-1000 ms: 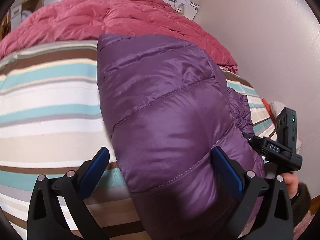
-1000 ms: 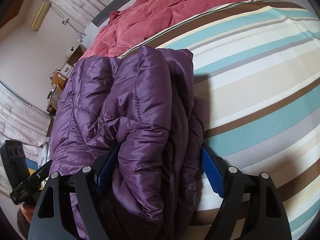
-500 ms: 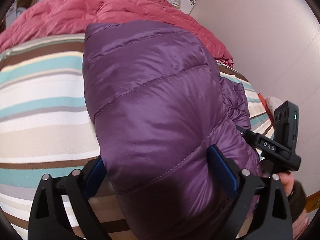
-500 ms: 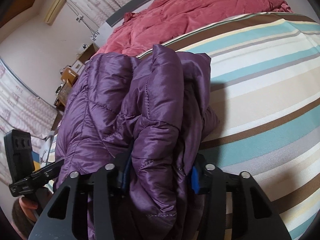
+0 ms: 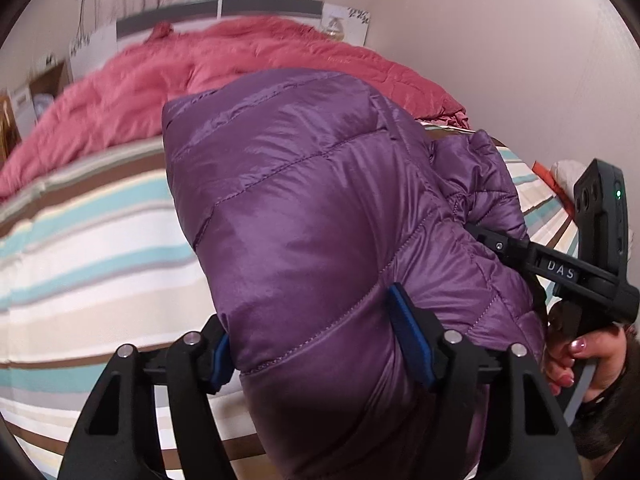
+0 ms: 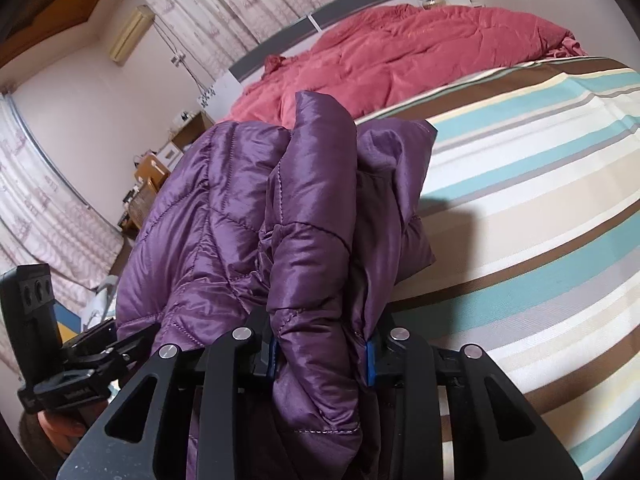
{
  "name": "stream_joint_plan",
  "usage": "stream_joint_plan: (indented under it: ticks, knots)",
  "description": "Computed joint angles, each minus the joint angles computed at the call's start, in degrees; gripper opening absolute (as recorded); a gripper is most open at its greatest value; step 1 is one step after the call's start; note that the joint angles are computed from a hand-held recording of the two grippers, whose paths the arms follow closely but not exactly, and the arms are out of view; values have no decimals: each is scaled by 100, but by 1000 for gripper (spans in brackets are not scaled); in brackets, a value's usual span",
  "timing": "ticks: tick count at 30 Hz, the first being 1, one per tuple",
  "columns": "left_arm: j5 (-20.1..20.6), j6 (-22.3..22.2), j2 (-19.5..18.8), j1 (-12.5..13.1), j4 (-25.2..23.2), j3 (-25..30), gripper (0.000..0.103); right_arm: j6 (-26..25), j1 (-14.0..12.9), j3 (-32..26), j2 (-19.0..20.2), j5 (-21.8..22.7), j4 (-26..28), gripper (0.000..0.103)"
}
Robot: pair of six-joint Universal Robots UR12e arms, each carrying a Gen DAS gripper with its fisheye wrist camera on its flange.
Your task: Fold large clothes
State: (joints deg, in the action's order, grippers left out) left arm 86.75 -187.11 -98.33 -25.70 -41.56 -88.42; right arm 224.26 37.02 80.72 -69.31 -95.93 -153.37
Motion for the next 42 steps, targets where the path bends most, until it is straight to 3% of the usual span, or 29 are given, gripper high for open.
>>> stream_joint_plan:
  ticks: [3,10,20,31,42]
  knots:
    - [275,218,58,-102,271,-44,65,-36,58,33,-28,-150,-141,30]
    - [453,461,196,-189,658,-124,64,198,191,222,-145,-475,-757,30]
    - [672,415,585,-104,1257,-412,64,-271,435,-212,17,-723,-1084,30]
    - [1263,244,1047,316,1458,-818,64,-768,556,-1324,725,-88,-853,30]
    - [1224,-123,1220,997,1342,-1115,64,-1039,570,-2746,1625,622,67,30]
